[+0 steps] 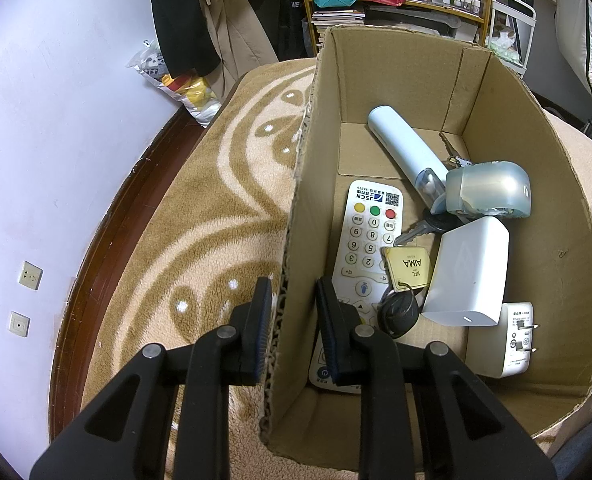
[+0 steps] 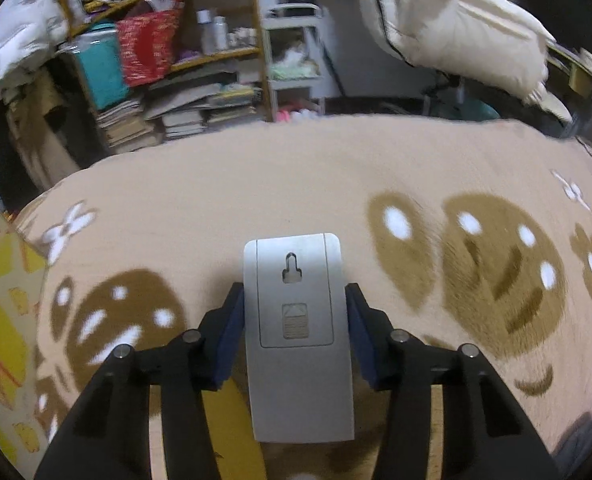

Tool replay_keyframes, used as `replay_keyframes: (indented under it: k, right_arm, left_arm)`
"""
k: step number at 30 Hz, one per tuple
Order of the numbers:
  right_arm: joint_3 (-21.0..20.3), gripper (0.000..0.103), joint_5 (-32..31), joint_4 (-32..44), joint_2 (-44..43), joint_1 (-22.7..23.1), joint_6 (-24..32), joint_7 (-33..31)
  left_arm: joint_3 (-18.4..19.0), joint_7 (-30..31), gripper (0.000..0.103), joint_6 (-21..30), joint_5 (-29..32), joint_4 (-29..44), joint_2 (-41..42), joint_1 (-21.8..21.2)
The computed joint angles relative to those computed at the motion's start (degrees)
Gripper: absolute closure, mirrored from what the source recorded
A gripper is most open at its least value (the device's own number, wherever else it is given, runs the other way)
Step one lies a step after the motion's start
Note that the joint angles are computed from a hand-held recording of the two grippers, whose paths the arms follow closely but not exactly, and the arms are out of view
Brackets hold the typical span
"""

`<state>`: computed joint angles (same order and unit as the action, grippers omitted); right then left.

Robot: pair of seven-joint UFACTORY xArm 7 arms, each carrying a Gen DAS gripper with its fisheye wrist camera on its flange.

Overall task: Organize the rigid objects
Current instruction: 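Carry the white wall plate into the box with the right tool and release it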

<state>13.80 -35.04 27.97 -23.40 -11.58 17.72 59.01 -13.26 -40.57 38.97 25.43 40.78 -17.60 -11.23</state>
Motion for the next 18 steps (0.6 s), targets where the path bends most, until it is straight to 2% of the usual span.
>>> replay_keyframes:
  k: [10,14,18]
  right_arm:
    - [2.23,0.051,1.39,2.25,-0.47,2.91,-4.72,-3.08]
    - [2.21,0.051,4.11,2.55,-0.29,4.79,-6.99,-4.99]
    - [4.35,0.051,5.56,3.29,-0.70,4.85,-8.74,-6.31]
  left_arm:
    - [0.01,-0.08,0.080,0.05,0.09,0.07,0.07,-0.04]
    - [0.00,-0.11,0.080,0.06,0.11,0.08,0.09,-0.05]
    - [0.01,-0.12,0.080,0.07,0.11,0.09,0.10,-0.07]
